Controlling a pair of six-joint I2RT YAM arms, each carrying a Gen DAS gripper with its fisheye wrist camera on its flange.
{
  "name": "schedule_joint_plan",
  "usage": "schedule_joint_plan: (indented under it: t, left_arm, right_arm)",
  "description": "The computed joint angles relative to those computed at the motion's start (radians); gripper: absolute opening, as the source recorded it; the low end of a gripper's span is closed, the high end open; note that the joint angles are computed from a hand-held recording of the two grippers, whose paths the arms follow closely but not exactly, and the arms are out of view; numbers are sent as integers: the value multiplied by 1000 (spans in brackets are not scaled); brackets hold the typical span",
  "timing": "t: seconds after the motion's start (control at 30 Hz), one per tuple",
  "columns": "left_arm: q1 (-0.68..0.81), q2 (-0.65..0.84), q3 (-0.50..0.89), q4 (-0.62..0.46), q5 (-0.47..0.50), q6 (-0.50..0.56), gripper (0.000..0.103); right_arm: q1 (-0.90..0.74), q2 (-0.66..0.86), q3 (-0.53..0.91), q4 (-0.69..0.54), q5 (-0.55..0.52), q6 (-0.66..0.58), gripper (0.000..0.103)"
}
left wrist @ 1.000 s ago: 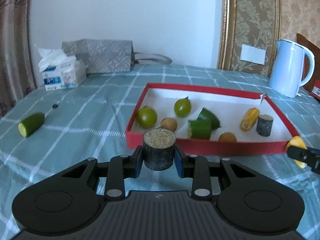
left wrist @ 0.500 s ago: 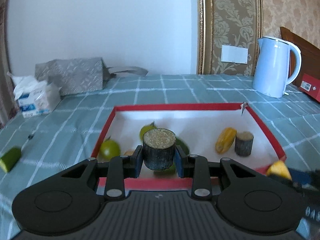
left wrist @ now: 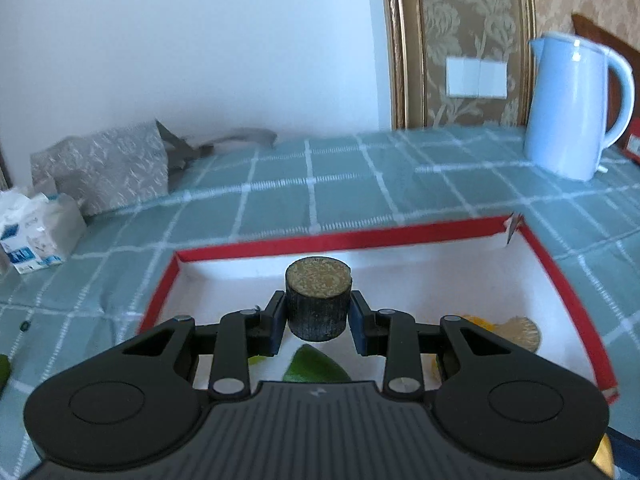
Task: Organize fruits
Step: 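Carry the log chunk into the tray and open left gripper while right holds the yellow chunk, then lower the yellow jackfruit chunk into the tray and open right gripper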
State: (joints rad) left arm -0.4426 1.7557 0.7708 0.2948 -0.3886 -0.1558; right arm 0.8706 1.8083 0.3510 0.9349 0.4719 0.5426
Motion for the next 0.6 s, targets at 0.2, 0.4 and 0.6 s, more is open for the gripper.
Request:
schedule_joint_plan:
  t: [0.2, 0.4, 0.6]
  left_arm:
    - [-14, 66, 34, 13, -30, 18, 39]
    - [-60, 14, -33, 100, -128, 66, 74]
    - [-88, -123, -167, 121, -156, 26, 74]
  right_arm:
    - [-5, 4, 5, -6, -11, -1, 34]
    - [-10, 4, 4, -9, -18, 6, 35]
    - [-9, 5, 2, -6, -18, 12, 35]
